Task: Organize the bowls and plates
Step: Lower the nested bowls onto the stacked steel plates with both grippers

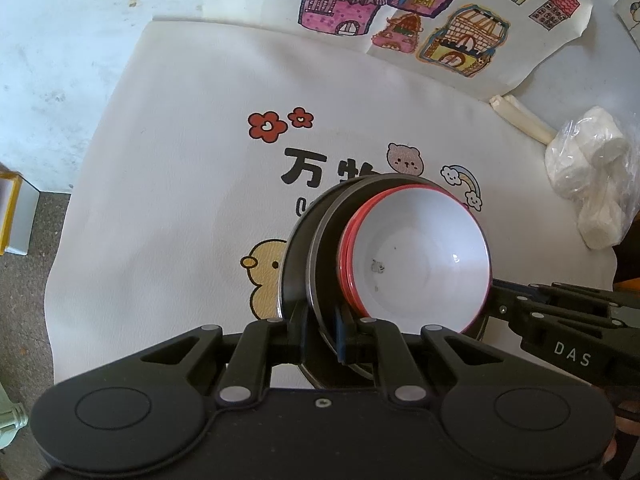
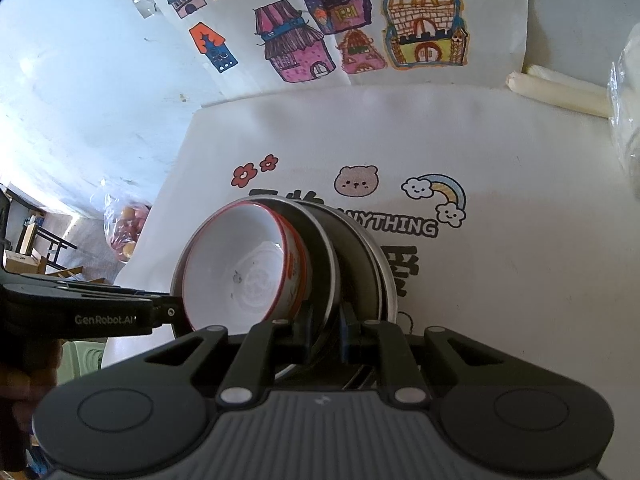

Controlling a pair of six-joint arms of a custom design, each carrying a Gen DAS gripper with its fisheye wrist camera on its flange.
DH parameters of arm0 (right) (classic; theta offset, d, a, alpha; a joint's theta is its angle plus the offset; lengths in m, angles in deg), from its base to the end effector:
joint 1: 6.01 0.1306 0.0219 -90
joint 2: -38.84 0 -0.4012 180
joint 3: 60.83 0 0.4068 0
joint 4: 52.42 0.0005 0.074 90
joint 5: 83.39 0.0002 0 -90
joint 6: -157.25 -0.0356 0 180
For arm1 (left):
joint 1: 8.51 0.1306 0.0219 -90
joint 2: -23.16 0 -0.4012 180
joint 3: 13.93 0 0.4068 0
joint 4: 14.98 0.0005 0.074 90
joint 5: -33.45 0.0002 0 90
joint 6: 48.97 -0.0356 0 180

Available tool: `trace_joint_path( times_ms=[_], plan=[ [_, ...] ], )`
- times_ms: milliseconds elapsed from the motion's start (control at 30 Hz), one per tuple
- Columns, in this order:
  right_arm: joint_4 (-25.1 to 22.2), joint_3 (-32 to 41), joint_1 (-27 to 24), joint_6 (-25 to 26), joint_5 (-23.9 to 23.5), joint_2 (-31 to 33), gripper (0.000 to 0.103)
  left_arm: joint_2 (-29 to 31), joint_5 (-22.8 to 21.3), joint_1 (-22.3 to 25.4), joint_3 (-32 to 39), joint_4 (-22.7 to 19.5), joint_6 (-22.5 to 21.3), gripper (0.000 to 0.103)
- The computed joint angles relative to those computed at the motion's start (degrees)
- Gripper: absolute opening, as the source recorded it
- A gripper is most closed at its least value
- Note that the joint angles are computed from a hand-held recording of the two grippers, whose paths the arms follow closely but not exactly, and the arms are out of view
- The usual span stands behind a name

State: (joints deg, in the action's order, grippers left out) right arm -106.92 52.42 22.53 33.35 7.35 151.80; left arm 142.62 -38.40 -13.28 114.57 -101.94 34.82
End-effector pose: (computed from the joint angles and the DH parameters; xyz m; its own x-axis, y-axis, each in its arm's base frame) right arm 0.5707 0.3093 0.4131 -0.8542 0.1703 -0.4912 0.0064 0.9482 0.3175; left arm 0.6401 -0.0650 0.4384 -0.9532 0.1827 -0.2410 0.2486 0.9272 -0.2802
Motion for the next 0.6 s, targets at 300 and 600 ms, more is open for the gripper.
trace_joint_path(
  times_ms=[300,600],
  plan=[
    [-1.04,0.39,-0.10,-0.61,0.07,0.10,0.015,0.10,-0.36,-0.51,-0.01,-0.18,-0.33,0.012],
    [-1.05,-0.15,-0.10,-1.28,0.27,-0.42,0.015,-0.10,-0.10,-0.76,-0.71,-0.06,-0.79,0.012]
  ],
)
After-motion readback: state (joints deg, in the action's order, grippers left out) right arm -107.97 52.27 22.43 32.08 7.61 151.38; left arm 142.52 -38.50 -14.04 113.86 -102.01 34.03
